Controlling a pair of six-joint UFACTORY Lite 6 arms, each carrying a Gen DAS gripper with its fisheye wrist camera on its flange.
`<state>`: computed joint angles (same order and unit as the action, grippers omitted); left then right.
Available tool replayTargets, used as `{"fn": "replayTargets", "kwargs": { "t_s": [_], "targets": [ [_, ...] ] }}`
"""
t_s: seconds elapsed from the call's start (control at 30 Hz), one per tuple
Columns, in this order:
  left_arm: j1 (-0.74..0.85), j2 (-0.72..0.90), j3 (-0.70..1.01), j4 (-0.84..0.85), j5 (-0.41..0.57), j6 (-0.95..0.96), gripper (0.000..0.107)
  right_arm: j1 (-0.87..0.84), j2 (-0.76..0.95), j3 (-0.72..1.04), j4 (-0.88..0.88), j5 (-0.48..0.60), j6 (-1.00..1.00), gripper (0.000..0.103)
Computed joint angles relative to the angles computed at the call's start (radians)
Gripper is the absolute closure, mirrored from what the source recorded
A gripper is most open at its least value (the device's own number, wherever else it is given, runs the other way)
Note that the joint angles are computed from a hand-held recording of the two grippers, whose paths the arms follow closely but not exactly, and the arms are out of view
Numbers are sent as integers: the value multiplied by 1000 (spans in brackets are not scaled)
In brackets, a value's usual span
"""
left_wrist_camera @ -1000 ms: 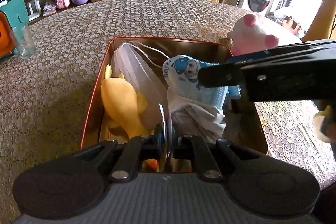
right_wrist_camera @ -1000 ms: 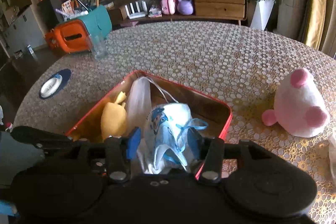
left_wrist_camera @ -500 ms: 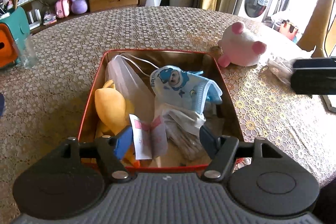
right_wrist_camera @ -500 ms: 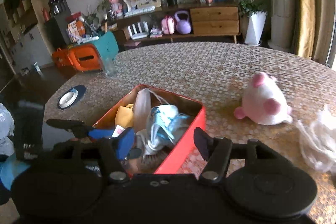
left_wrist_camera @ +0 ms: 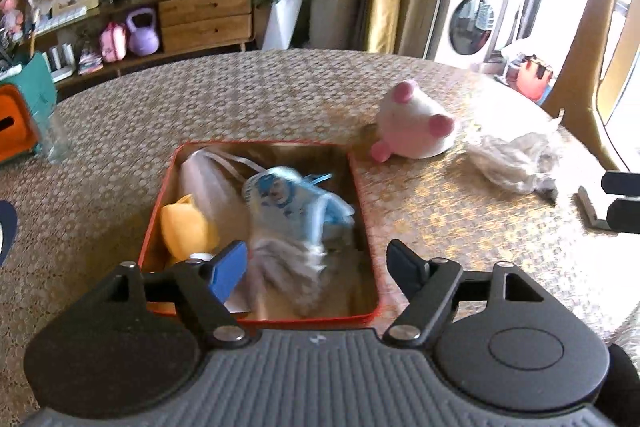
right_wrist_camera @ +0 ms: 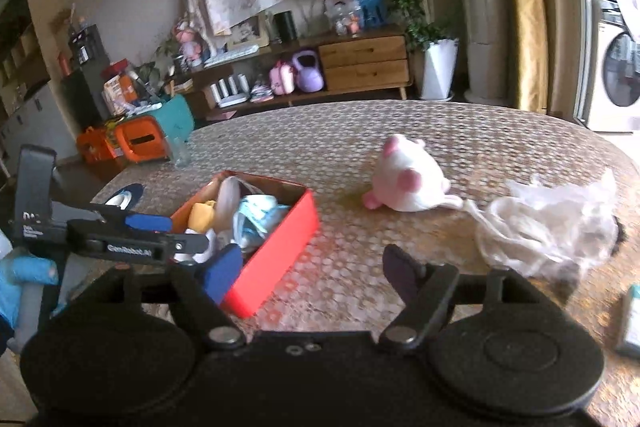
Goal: Organize soft objects
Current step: 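Withdraw both grippers from the tin box back to the table items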
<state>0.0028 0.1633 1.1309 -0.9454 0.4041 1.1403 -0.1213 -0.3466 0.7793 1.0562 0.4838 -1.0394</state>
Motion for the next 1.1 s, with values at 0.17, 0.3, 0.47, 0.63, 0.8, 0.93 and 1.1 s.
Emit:
{"fn": "replayTargets", "kwargs": {
  "t_s": [0.17, 0.3, 0.47, 0.63, 0.8, 0.93, 1.1],
  "targets": [
    [-87, -37, -8, 27, -9, -70, 23, -169, -98, -73, 40, 110, -83, 15],
    [-177, -33, 16, 73, -33, -146, 21, -302, -143, -109, 43, 184, -147, 9],
    [-281, 23, 91, 117, -47, -246, 19, -468, -145, -132, 60, 263, -252, 6],
    [-381, 108, 187, 111, -53, -313, 4, -621, -93, -125, 99, 333, -365, 6],
    [-482, 204, 290, 107, -89, -359, 4, -721, 16, -86, 120, 345, -458, 6],
    [-554, 340, 460, 294, -72, -587, 4, -745, 116, -49, 137, 332, -521, 6],
    [-625, 551, 749, 585, -3, -921, 4, -742, 238, 4, 169, 291, -603, 6]
  ]
}}
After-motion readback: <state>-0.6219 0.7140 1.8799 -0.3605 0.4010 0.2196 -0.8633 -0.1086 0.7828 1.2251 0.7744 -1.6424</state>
